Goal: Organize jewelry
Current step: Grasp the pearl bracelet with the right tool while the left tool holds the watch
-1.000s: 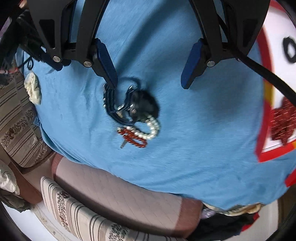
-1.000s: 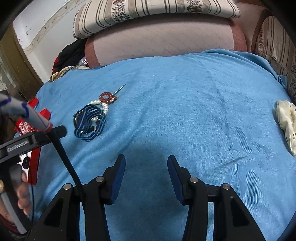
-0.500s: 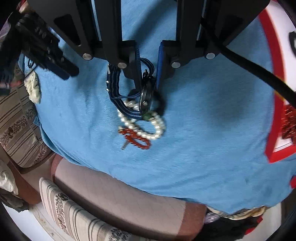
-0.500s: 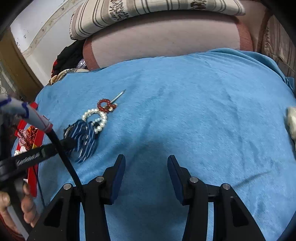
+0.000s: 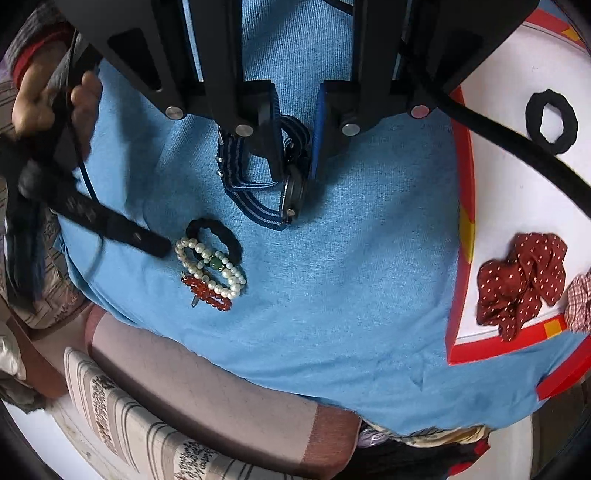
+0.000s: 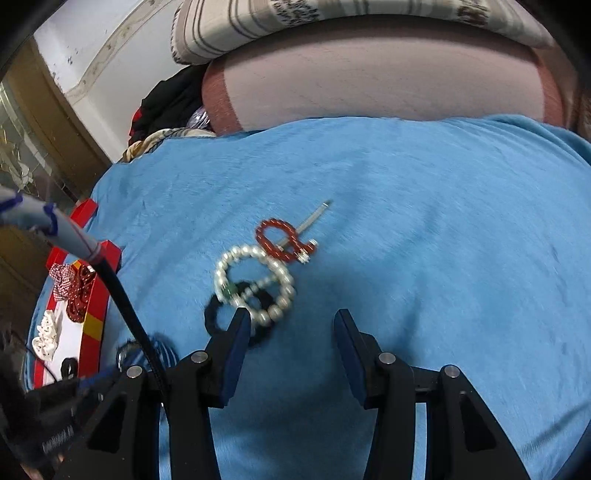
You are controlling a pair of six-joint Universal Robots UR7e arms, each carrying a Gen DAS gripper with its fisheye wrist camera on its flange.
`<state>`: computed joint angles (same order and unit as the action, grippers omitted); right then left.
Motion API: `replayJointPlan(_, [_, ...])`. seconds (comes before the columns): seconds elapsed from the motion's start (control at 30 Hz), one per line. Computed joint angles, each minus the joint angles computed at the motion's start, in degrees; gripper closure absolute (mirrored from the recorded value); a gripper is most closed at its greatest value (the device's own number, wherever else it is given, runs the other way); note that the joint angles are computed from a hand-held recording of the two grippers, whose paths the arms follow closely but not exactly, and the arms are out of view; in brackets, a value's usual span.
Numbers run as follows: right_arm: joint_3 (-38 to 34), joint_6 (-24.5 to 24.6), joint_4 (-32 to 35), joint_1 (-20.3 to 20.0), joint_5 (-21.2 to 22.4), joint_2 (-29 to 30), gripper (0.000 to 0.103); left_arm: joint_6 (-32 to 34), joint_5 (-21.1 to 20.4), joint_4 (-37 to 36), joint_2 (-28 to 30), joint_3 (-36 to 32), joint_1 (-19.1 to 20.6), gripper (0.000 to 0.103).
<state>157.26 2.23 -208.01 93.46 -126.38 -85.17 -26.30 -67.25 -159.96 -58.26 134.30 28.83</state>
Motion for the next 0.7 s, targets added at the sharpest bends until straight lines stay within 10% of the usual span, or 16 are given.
replayJointPlan(0.27, [-3.6, -4.1, -1.5, 1.4, -5.2, 5.1, 0.054, -0.6, -2.2, -1.9, 1.8, -0.2, 1.0, 0.087])
replayJointPlan(0.7, [-5.6, -11.1, 0.2, 2.7, -8.4, 10.0, 0.085, -1.6, -2.6, -2.8, 1.0, 0.9, 1.2, 0.087])
